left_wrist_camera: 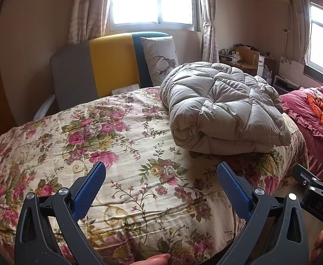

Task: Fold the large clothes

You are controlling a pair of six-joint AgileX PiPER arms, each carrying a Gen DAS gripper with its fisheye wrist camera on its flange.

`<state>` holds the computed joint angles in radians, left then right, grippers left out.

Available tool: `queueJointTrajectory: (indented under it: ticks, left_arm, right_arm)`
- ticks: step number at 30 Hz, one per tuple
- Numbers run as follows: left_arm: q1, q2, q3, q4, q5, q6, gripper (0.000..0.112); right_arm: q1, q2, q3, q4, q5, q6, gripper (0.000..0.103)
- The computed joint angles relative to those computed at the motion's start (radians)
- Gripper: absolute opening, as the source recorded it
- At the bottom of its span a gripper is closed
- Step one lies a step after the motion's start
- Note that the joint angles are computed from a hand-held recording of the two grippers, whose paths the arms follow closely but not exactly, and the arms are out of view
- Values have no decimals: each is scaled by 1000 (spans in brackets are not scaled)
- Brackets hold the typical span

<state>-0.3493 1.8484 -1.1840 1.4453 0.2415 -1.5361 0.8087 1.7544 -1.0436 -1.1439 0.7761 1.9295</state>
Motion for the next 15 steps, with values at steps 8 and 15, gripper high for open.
queueJointTrajectory:
  ticks: [8, 15]
  left_arm:
    - [-2, 2, -2, -7, 1, 8, 100]
    - [-5, 3, -1, -2, 5, 0, 100]
  right_arm:
    - [1, 1, -1, 1, 0, -1, 101]
    - [1, 2, 0, 1, -3, -1, 101]
